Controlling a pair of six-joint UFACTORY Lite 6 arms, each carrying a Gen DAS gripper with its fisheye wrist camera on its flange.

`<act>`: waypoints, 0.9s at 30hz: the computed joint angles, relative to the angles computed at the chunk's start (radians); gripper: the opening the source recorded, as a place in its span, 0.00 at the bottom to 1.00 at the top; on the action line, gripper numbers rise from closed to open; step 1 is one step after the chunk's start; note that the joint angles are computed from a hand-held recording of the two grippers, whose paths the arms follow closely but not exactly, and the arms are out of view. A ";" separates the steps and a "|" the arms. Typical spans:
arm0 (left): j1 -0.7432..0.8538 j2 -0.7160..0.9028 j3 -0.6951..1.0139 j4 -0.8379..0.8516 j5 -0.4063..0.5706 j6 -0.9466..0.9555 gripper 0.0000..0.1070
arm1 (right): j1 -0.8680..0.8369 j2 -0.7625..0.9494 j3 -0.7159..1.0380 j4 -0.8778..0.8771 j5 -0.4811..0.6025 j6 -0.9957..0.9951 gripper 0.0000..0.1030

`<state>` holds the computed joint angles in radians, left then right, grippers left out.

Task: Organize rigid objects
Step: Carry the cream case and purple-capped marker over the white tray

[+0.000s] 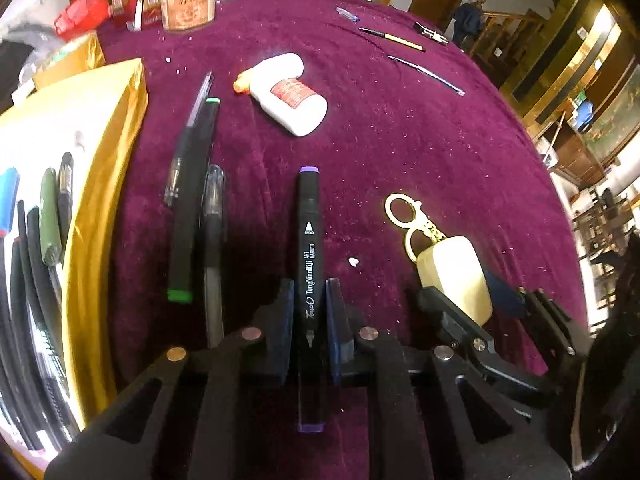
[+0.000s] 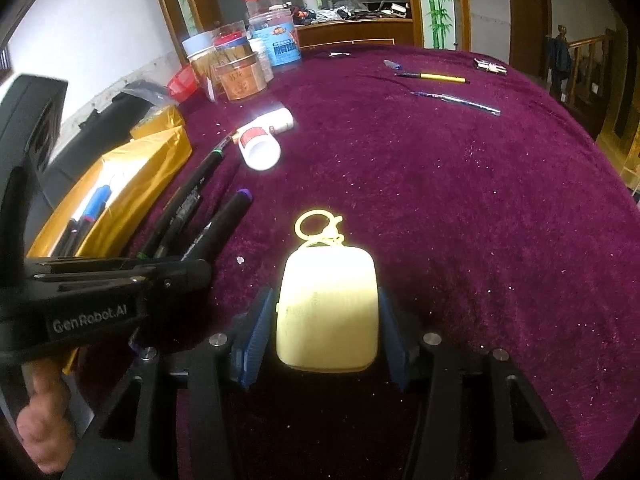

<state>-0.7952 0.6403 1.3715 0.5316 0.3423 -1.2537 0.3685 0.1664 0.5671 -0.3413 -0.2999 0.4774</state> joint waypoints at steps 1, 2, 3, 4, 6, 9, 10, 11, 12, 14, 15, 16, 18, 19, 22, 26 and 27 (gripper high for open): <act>-0.013 -0.012 -0.017 0.060 0.010 -0.070 0.11 | 0.011 -0.004 -0.002 0.070 0.009 -0.064 0.42; -0.024 -0.025 -0.038 0.114 0.010 -0.133 0.11 | 0.014 -0.006 -0.007 0.098 0.006 -0.085 0.41; -0.029 -0.055 -0.080 0.141 -0.013 -0.163 0.11 | 0.009 -0.009 -0.011 0.088 0.001 -0.075 0.40; -0.025 -0.082 -0.116 0.130 -0.046 -0.154 0.11 | -0.005 -0.016 -0.019 0.037 -0.010 -0.026 0.40; -0.018 -0.172 -0.225 0.119 -0.130 -0.173 0.11 | -0.037 -0.035 -0.041 -0.056 -0.045 0.059 0.40; -0.034 -0.369 -0.400 0.311 -0.142 -0.420 0.11 | -0.101 -0.113 -0.123 -0.190 -0.162 0.156 0.40; -0.037 -0.443 -0.457 0.368 -0.133 -0.487 0.11 | -0.121 -0.126 -0.137 -0.238 -0.186 0.195 0.40; -0.036 -0.525 -0.517 0.411 -0.121 -0.538 0.11 | -0.140 -0.128 -0.138 -0.303 -0.200 0.254 0.40; -0.034 -0.598 -0.568 0.424 -0.102 -0.555 0.11 | -0.173 -0.119 -0.133 -0.408 -0.236 0.355 0.40; -0.007 -0.756 -0.673 0.376 -0.063 -0.515 0.11 | -0.229 -0.093 -0.124 -0.596 -0.363 0.552 0.40; 0.008 -0.813 -0.712 0.360 -0.051 -0.504 0.11 | -0.229 -0.105 -0.120 -0.637 -0.388 0.602 0.40; 0.031 -0.875 -0.749 0.326 -0.033 -0.470 0.11 | -0.203 -0.134 -0.121 -0.637 -0.381 0.625 0.40; 0.097 -0.993 -0.823 0.258 0.001 -0.389 0.11 | -0.113 -0.199 -0.103 -0.625 -0.341 0.668 0.40; 0.140 -1.050 -0.858 0.213 0.011 -0.326 0.11 | -0.068 -0.224 -0.090 -0.619 -0.323 0.682 0.40; 0.291 -1.169 -0.940 0.089 0.020 -0.158 0.11 | 0.093 -0.212 0.009 -0.574 -0.248 0.692 0.40; 0.492 -1.261 -1.034 -0.137 -0.006 0.132 0.11 | 0.264 -0.064 0.213 -0.540 -0.173 0.700 0.40; 0.533 -1.271 -1.057 -0.202 -0.022 0.216 0.11 | 0.302 -0.019 0.264 -0.528 -0.158 0.686 0.40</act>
<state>-0.2625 -0.6306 0.3143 0.3294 0.3206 -1.0381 0.6702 0.1474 0.8308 -0.8691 -0.4576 1.1634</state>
